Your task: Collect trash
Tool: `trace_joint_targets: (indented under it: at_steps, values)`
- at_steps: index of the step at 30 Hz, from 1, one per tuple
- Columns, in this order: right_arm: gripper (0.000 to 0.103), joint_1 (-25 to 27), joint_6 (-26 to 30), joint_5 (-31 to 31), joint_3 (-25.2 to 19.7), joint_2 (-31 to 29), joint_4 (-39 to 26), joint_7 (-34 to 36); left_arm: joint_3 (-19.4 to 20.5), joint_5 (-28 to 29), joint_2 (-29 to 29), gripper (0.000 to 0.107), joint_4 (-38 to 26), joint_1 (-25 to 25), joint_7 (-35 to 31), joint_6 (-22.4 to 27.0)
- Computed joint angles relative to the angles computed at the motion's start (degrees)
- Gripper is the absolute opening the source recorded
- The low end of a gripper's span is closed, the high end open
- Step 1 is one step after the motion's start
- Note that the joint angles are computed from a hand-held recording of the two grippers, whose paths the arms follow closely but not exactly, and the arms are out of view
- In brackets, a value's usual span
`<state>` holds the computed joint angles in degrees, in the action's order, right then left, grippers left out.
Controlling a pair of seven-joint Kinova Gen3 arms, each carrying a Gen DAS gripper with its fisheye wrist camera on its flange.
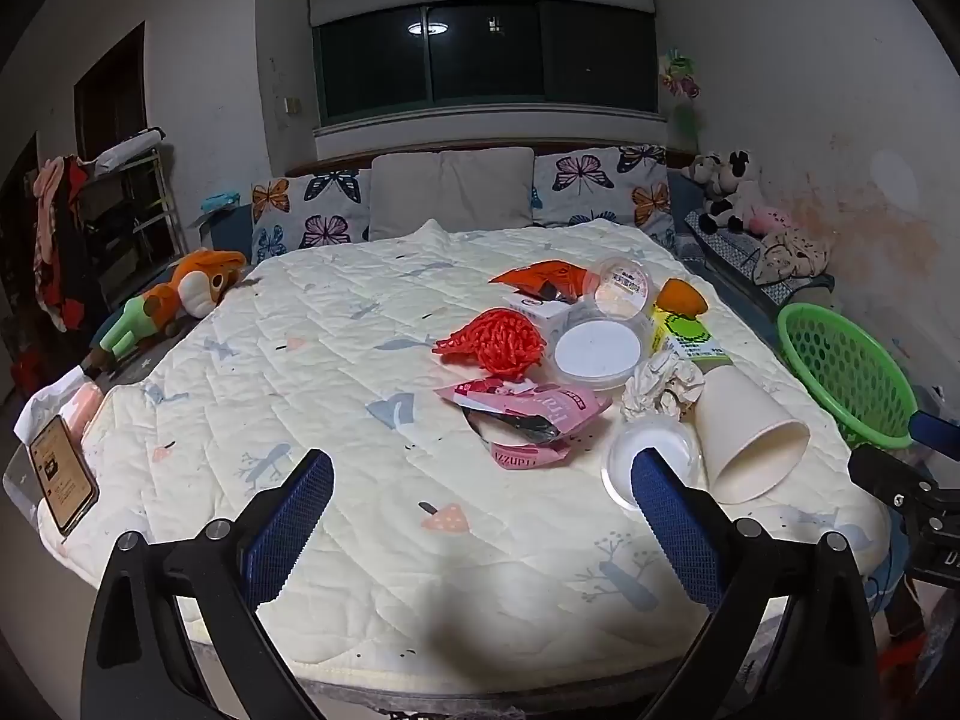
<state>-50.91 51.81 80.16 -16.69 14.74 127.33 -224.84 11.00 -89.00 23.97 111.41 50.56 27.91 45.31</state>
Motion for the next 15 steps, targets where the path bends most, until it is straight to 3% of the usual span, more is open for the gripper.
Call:
trace_joint_targets:
  at_steps: [15]
  values:
    - [0.099,-0.1,0.5,0.4,-0.2,-0.2,0.0,-0.6,-0.2,0.6,-0.3,0.096,-0.4,0.1,-0.6,-0.1]
